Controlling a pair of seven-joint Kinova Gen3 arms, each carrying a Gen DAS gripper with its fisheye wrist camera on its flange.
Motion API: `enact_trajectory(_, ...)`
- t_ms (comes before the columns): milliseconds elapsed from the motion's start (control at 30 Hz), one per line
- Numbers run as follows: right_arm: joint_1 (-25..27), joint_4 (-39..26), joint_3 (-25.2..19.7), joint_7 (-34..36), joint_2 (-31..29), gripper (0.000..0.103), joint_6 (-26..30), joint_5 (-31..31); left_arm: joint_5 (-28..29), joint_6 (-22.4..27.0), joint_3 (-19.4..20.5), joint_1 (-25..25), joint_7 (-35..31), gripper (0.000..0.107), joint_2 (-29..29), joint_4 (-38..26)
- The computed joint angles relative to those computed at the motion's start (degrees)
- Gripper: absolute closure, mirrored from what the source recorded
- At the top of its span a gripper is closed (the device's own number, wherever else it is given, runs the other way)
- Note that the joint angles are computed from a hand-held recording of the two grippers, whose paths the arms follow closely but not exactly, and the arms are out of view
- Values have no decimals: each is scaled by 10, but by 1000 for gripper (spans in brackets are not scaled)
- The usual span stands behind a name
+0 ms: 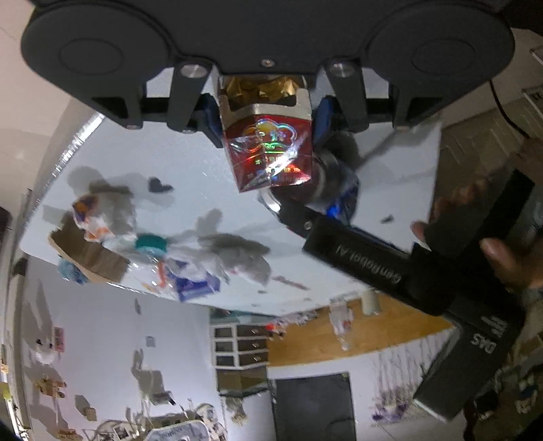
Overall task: Collect trash
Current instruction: 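Close the left tool on the Pepsi can while the right tool grasps the red wrapper, then carry the Pepsi can and red wrapper in both tools over the trash bin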
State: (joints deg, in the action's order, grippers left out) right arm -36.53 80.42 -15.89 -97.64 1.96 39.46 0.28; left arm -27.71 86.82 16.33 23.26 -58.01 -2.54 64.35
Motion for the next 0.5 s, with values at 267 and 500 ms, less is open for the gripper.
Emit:
enact_trajectory(267,-2,-8,4,-58,-1,48,38,47,-44,77,-3,46,-134,14,58,-60)
enact_trajectory(500,2,-9,3,-52,-1,48,42,40,-31,114,-45,63,-191,14,88,-116)
